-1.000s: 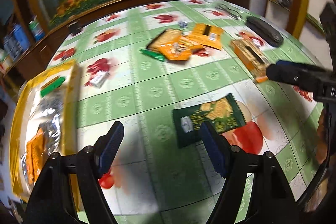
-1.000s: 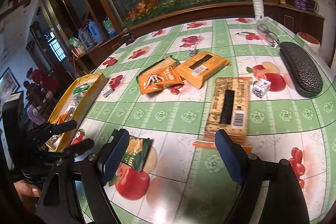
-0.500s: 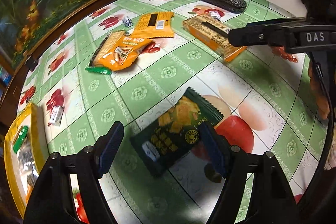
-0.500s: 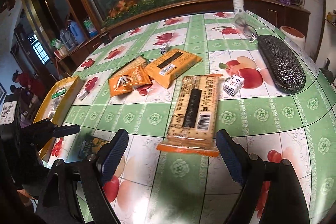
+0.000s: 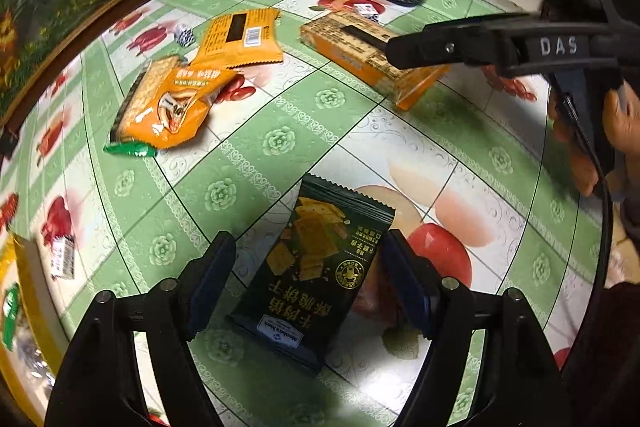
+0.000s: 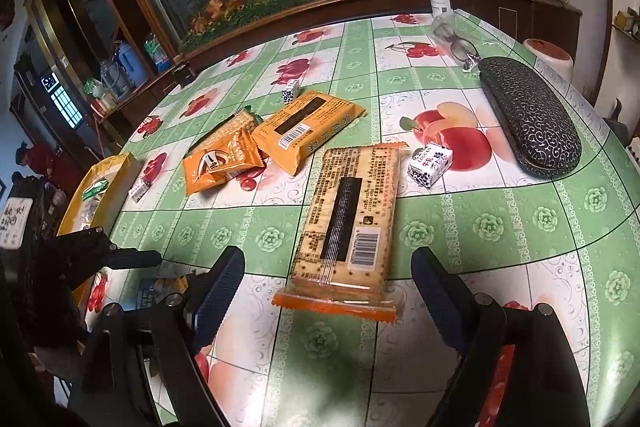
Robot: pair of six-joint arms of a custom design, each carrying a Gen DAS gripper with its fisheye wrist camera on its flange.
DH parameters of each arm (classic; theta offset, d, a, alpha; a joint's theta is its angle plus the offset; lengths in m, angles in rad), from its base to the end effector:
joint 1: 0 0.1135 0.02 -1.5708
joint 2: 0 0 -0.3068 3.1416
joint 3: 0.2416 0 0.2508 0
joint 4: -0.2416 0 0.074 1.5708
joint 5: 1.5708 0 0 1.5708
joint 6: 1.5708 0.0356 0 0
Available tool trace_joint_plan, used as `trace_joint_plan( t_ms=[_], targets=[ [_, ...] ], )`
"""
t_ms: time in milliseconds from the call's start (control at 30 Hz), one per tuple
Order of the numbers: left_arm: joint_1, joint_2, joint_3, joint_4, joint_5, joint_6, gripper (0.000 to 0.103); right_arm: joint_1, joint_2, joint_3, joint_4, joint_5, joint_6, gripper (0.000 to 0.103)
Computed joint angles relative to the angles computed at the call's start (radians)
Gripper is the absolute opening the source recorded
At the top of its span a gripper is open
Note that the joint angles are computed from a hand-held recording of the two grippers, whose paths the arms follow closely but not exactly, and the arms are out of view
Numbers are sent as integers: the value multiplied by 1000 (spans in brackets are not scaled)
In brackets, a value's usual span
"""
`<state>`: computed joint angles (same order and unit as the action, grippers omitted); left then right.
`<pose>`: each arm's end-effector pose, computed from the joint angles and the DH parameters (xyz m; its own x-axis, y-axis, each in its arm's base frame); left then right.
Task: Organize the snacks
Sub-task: 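Grasp the dark green cracker bag with the left tool while the right tool grasps the long cracker pack, then carry the green bag into the tray with the left tool while the right tool carries the long pack there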
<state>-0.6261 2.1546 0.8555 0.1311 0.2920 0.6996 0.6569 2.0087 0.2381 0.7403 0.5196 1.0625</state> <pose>0.2814 -0.2161 0.0516 -0.1501 0.8696 -0.4704 0.9793 0.1960 0.0498 0.1807 0.1170 0.0508 -0.6168 0.4819 -0.6224 0.4337 0.8679 0.2423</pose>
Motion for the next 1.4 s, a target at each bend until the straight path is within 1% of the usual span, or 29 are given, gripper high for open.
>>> trace_joint_plan(
  t_ms=[33, 67, 100, 133, 167, 200, 400, 467, 567, 600, 633, 667, 700, 767, 900, 1233, 1400],
  targets=[
    [7, 1, 3, -13, 19, -3, 65, -6, 3, 11, -16, 0, -4, 87],
    [12, -1, 0, -19, 36, -8, 60, -15, 9, 22, -25, -3, -10, 87],
    [8, -9, -23, 13, 32, -18, 54, -25, 14, 30, -31, -9, -14, 87],
    [6, -15, -32, 20, 33, -28, 47, -34, 19, 39, -38, -13, -17, 87],
    [1, -21, -46, 37, 29, -45, 44, -47, 26, 50, -42, -20, -24, 87],
    [-4, -26, -61, 58, 18, -65, 44, -57, 34, 62, -49, -26, -30, 87],
    [3, -30, -84, 108, -5, -183, 42, -105, 72, 171, -193, -40, -55, 87],
    [7, -26, -85, 125, -20, -226, 42, -110, 82, 201, -245, -29, -62, 87],
    [21, -24, -85, 139, -23, -288, 42, -108, 92, 226, -290, -12, -80, 87],
    [25, -23, -88, 147, -24, -309, 42, -102, 94, 231, -306, 0, -79, 81],
    [26, -22, -90, 156, -27, -324, 42, -96, 91, 230, -311, 13, -81, 67],
    [29, -22, -96, 167, -31, -344, 42, -92, 87, 224, -305, 19, -86, 57],
    [33, -22, -101, 175, -28, -362, 42, -93, 85, 211, -278, 13, -90, 56],
    [41, -21, -106, 190, -20, -391, 42, -87, 83, 184, -230, 5, -100, 56],
    [75, -32, -123, 207, 22, -433, 42, -50, 51, 140, -183, 30, -85, 55],
    [132, -107, -176, 240, 34, -485, 42, 68, -106, 127, -270, 107, -56, 55],
    [150, -146, -204, 257, 12, -509, 42, 114, -137, 159, -309, 124, -58, 55]
  ],
)
